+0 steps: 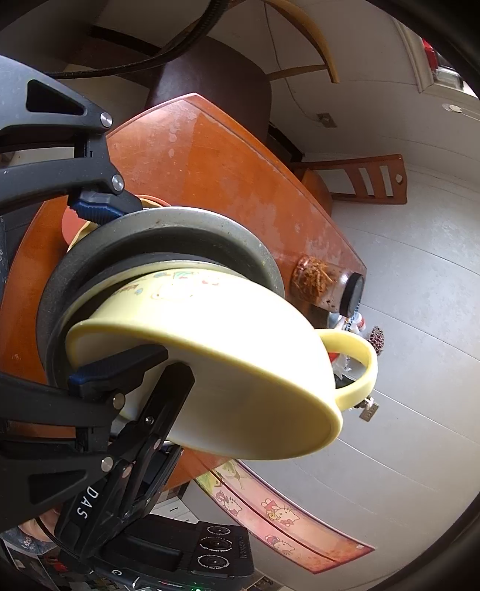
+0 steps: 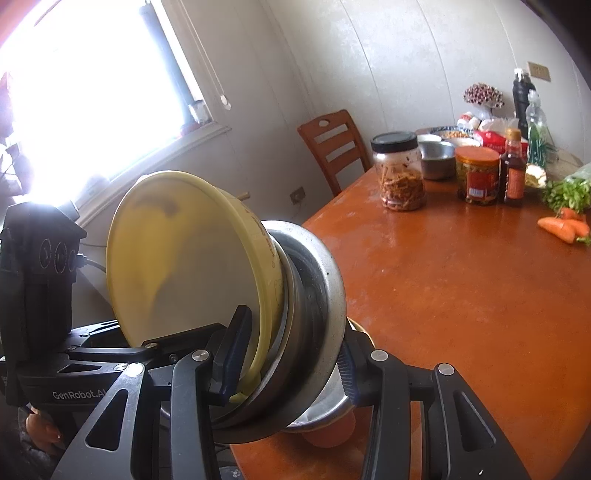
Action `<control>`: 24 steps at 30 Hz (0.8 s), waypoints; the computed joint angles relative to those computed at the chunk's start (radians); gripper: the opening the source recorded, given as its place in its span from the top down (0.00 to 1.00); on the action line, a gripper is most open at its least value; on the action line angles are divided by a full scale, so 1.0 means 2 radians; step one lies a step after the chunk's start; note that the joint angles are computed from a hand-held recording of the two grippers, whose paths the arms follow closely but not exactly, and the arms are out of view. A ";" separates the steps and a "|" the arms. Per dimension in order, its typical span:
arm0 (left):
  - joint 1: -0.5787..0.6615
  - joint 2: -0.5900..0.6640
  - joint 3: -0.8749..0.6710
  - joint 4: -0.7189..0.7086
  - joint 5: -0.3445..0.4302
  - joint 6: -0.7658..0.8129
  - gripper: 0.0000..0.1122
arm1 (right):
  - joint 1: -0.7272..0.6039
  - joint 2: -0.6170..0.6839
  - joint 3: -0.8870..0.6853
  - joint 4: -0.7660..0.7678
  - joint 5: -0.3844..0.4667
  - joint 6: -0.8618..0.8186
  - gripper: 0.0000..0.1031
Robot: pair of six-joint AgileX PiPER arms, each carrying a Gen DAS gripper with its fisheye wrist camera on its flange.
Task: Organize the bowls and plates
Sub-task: 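Lift the nested basin stack with both tools and carry it toward the plate stack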
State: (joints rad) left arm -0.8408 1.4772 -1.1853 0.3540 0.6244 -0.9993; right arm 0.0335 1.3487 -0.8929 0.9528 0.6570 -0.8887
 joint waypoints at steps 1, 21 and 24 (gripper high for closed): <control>0.002 0.003 0.002 -0.006 -0.002 0.004 0.47 | -0.001 0.005 0.001 0.004 -0.001 -0.005 0.56; 0.051 0.057 -0.003 -0.101 -0.023 0.095 0.48 | -0.010 0.088 0.002 0.042 -0.003 -0.042 0.56; 0.053 0.061 -0.004 -0.104 -0.023 0.099 0.48 | -0.010 0.095 0.001 0.044 -0.003 -0.042 0.56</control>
State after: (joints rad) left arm -0.7353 1.5984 -1.1925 0.1469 0.5792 -0.8005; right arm 0.0132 1.5382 -0.8910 1.0401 0.6503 -0.9735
